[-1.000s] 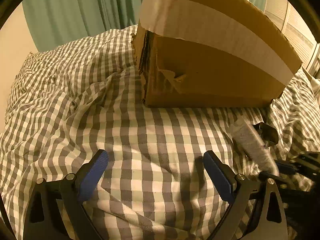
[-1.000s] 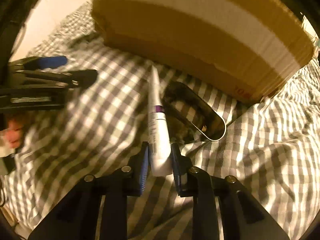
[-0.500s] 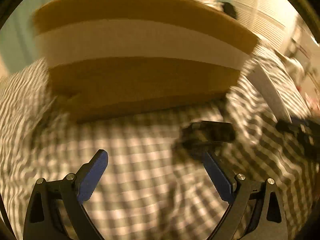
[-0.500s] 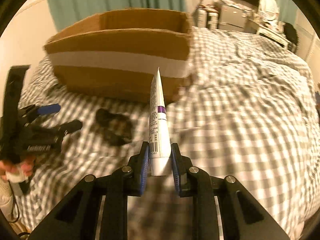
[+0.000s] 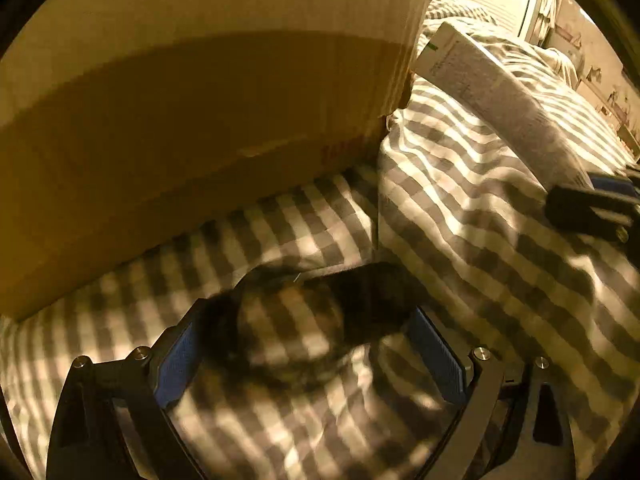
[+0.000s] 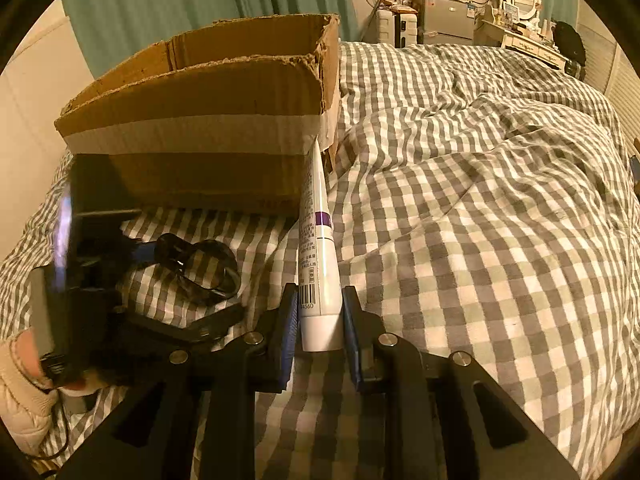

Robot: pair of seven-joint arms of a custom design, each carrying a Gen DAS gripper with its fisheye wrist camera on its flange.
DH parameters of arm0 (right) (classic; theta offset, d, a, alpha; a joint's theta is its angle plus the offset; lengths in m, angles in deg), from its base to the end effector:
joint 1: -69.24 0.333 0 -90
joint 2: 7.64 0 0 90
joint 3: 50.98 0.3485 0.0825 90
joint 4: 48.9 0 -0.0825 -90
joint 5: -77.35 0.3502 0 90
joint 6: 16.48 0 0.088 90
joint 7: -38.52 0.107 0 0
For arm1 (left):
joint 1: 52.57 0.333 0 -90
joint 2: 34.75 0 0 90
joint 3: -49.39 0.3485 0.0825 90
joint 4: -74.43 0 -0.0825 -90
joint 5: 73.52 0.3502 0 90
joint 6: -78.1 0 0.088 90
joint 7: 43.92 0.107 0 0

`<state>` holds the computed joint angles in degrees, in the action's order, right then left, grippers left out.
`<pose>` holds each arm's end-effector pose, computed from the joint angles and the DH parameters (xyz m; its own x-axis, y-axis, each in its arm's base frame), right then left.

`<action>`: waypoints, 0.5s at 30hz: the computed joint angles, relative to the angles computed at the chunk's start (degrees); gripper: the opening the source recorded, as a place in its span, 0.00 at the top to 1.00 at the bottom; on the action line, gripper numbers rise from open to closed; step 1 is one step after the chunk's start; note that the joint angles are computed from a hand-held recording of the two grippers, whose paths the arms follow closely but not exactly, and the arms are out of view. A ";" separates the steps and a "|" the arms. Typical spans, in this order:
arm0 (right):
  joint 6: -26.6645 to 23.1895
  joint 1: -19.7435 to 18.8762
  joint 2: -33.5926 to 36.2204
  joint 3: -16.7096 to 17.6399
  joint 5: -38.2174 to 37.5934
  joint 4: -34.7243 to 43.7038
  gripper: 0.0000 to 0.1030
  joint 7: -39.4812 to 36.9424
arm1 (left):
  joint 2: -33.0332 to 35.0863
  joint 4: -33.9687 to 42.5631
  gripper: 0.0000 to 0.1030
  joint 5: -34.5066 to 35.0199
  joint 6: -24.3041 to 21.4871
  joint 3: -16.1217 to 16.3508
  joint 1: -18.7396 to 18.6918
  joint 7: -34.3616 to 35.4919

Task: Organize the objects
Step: 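Grasp the black glasses case with the left tool, then lower tube and glasses case into the box with both tools, then release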

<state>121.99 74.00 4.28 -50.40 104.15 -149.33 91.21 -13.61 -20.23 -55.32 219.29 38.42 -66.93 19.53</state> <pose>0.6314 0.0607 0.5433 0.4725 -0.8742 -0.1118 -0.7651 -0.3439 -0.5443 0.6210 -0.2727 0.4950 -0.1502 -0.9886 -0.0079 -0.8733 0.1365 -0.4678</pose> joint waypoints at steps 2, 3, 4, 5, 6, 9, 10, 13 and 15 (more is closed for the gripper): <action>-0.07 0.07 0.05 0.01 -0.15 -0.02 0.80 0.00 | 0.38 0.19 0.05 0.43 0.72 0.23 -0.09 -0.34; -0.11 0.11 0.09 0.02 -0.27 0.00 0.80 -0.06 | 0.31 -0.07 0.10 0.29 1.20 0.16 0.07 -0.22; -0.03 0.14 0.06 0.03 -0.32 -0.08 0.80 -0.13 | 0.11 -0.41 0.14 0.54 1.47 0.32 0.02 -0.52; -0.12 0.13 0.06 0.05 -0.29 -0.08 0.80 -0.25 | -0.12 -0.61 0.25 1.27 1.31 0.73 -0.27 -1.28; -0.15 0.17 -0.04 0.06 -0.33 -0.19 0.80 -0.27 | -0.49 -1.06 0.25 1.21 1.50 0.73 -0.09 -1.52; 0.09 0.30 -0.26 0.01 -0.58 -0.53 0.80 -0.20 | -1.67 -2.54 0.25 -0.08 2.43 0.20 0.79 -1.21; 0.48 0.38 -0.44 0.00 -0.72 -0.88 0.80 -0.23 | -1.95 -2.75 0.26 0.05 2.21 0.28 0.74 -1.48; 2.53 0.70 -1.46 -0.05 -1.22 -2.40 0.80 -0.45 | -3.65 -4.22 0.26 -0.02 2.08 0.31 0.80 -2.86; 3.77 0.86 -2.27 0.02 -1.24 -3.38 0.80 -0.85 | -5.50 -6.02 0.26 -0.89 2.84 -0.01 1.24 -3.35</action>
